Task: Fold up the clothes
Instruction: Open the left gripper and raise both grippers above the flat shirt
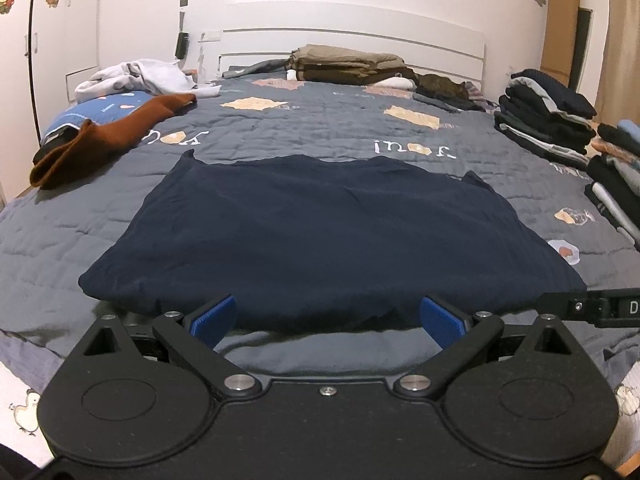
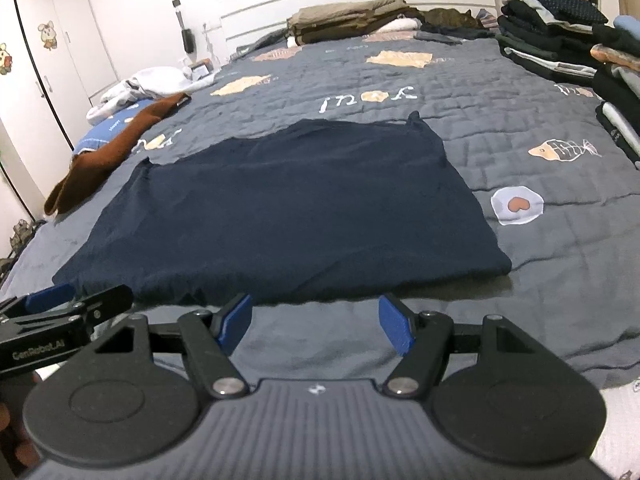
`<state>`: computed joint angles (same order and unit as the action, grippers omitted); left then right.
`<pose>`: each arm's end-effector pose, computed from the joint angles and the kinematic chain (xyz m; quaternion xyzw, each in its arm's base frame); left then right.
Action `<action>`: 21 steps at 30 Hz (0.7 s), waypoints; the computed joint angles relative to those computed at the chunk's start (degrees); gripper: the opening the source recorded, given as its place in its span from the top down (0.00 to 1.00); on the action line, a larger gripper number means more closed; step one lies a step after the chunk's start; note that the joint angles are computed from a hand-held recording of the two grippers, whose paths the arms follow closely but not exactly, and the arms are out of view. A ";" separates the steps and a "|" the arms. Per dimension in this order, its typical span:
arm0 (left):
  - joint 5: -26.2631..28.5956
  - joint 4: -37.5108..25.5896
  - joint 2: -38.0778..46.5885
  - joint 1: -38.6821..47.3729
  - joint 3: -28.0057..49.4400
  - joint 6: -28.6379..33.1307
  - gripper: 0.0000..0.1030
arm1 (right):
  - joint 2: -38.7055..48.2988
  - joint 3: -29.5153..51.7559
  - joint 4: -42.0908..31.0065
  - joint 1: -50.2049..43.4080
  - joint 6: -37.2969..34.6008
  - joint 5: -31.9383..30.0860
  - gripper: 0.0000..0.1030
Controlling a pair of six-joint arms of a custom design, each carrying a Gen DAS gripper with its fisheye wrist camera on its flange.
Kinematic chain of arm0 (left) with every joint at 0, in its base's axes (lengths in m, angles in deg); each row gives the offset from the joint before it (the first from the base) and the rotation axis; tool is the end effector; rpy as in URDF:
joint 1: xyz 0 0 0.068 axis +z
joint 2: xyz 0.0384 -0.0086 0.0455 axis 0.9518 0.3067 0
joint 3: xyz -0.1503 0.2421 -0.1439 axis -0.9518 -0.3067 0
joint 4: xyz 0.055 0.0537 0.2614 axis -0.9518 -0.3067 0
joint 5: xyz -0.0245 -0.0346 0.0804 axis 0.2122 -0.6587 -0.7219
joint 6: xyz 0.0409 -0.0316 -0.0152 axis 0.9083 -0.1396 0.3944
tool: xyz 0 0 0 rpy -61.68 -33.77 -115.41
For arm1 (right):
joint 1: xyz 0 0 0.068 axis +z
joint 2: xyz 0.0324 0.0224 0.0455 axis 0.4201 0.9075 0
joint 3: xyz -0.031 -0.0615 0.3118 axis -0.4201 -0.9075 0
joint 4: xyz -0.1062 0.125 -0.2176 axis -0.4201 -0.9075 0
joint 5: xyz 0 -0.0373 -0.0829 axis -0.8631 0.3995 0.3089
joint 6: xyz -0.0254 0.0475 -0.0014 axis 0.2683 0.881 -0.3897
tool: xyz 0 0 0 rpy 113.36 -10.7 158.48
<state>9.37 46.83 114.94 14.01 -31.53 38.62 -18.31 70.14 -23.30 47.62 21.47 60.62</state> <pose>0.1455 -0.1856 0.1442 -0.0546 0.8860 -0.0017 0.4604 0.1957 0.0857 0.1797 -0.0921 0.9111 0.1639 0.3668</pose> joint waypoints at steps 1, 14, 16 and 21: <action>0.03 -0.58 -0.22 -0.32 0.11 -0.25 0.04 | -0.16 0.30 -0.85 -0.13 -0.20 -0.21 0.33; -0.41 -8.53 -2.05 -2.70 2.26 -2.42 0.04 | -2.84 2.95 -7.37 -0.75 -2.89 -1.88 0.33; -0.57 -9.37 -2.44 -2.98 2.56 -2.82 0.04 | -2.88 3.09 -7.61 -0.74 -3.01 -2.01 0.33; -0.58 -9.23 -2.96 -3.10 2.29 -2.55 0.03 | -2.74 3.29 -7.79 -0.15 -2.82 -1.26 0.33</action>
<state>8.79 37.60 111.97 10.92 -29.24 36.07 -21.04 73.43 -31.09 47.47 18.65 59.36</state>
